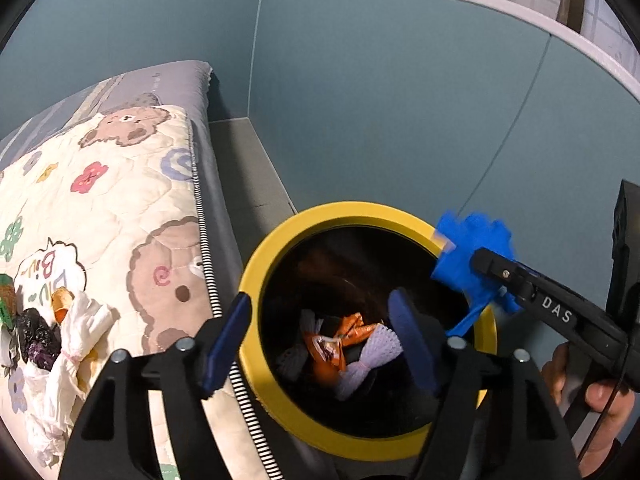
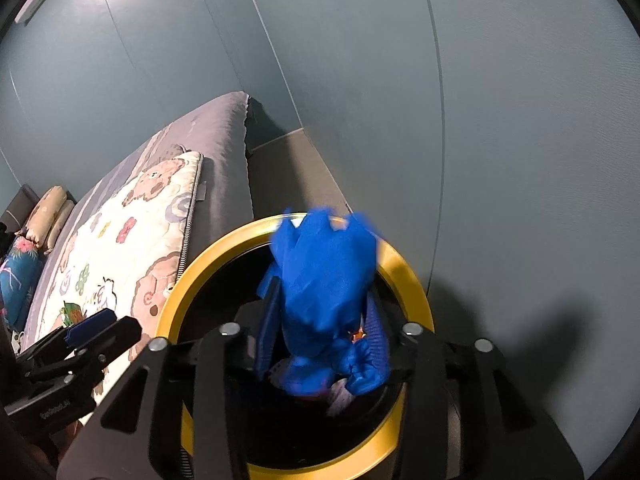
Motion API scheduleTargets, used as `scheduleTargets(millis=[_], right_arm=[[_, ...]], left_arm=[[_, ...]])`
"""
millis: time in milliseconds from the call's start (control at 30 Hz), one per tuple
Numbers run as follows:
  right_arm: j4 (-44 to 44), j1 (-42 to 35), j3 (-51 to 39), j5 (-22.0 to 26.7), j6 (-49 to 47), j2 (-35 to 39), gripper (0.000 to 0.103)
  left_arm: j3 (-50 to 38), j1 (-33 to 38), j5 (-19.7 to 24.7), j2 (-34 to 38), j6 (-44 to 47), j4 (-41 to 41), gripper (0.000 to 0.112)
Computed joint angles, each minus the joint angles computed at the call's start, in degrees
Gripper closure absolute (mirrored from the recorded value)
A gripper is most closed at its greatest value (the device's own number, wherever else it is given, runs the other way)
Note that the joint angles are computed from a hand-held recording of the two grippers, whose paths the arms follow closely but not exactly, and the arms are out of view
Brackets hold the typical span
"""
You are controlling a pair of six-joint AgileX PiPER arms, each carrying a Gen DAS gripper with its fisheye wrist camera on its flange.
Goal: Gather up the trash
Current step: 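Open the left tool to drop the peel while the right tool releases the glove into the bin, then move both tools back over the cloth and tissue bundles on the bed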
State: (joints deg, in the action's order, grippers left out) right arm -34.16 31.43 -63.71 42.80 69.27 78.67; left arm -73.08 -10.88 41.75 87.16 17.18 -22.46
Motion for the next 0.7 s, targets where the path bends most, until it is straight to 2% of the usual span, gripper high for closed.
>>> scheduleTargets(millis=[267, 700], right_arm=[[-2.4, 3.2, -0.4, 2.8, 3.8, -1.4, 0.04], [-7.8, 12.9, -2.0, 6.0, 9.8, -2.2, 0.02]], left_arm=[[2.1, 5.2, -0.3, -3.0, 2.5, -2.6, 0.026], [5.3, 20.2, 1.5, -8.3, 13.9, -9.6, 0.019]])
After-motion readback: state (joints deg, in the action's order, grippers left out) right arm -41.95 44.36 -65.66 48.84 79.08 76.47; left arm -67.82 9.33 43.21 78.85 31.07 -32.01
